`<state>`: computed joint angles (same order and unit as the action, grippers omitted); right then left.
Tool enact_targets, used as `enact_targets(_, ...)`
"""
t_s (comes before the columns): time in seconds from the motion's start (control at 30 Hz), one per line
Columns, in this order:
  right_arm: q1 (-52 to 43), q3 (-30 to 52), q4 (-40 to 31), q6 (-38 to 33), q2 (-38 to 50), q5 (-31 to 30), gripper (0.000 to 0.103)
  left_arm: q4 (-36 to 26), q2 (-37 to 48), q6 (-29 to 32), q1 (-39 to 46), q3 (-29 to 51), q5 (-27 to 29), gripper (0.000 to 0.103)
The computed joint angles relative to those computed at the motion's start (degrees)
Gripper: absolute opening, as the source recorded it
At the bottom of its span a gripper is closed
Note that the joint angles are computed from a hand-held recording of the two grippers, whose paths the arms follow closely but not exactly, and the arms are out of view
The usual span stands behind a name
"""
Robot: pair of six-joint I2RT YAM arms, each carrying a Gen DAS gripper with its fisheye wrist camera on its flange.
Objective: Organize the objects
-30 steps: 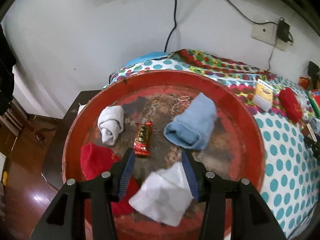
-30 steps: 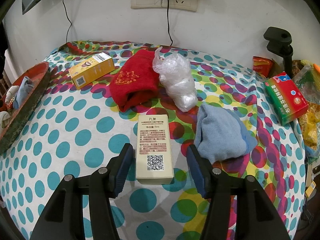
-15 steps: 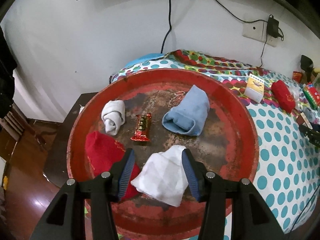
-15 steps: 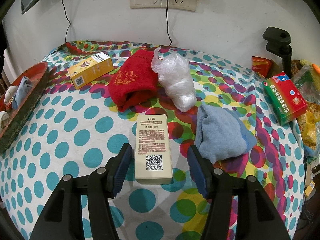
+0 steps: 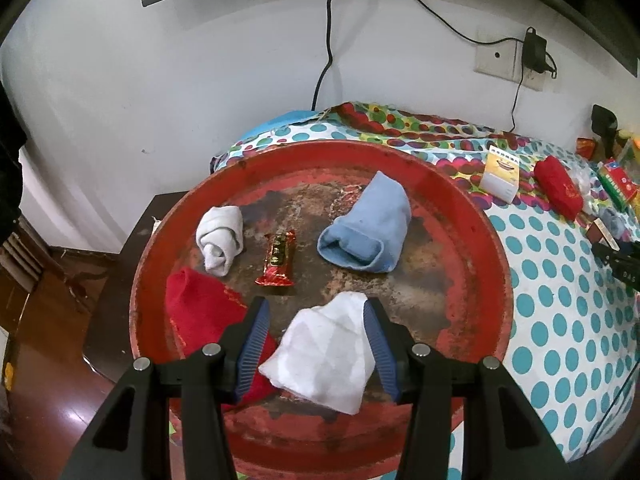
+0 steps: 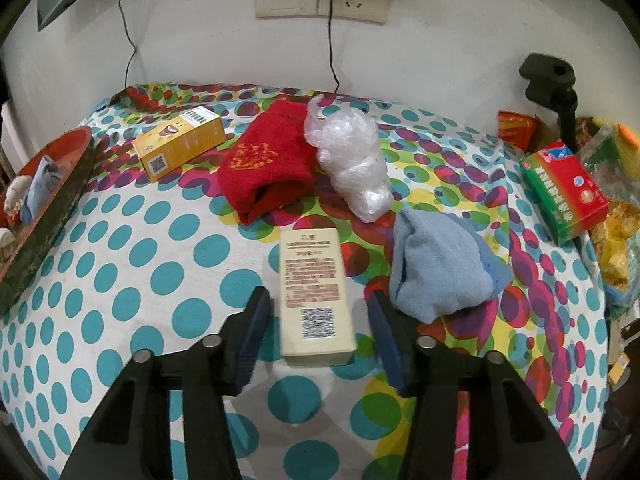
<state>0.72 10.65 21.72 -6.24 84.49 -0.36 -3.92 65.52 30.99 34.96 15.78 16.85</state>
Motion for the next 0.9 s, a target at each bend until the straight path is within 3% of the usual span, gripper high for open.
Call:
enact_targets(0.1, 4.3, 0.33, -2.18, 2.4, -1.34, 3.89, 0.027, 0.32, 0.25, -0.1, -0.47, -0.13, -0.79, 0.05)
enact_targets(0.23, 8.9, 1.4, -4.73, 4.87, -1.79, 8.78, 0.027, -0.05, 0.58, -0.13, -0.26, 0.26, -0.54, 0.05)
enact_targets(0.63, 18.03, 2.43, -12.96, 11.9, -9.55, 12.3, 0.027, -0.79, 1.24, 1.16, 1.91, 1.31, -0.14, 0.05)
enact_targets(0.9, 28.83, 4.52, -18.01, 17.74, -12.09, 14.77, 0.027, -2.62, 3.3, 2.34, 7.45, 4.26, 3.73, 0.05)
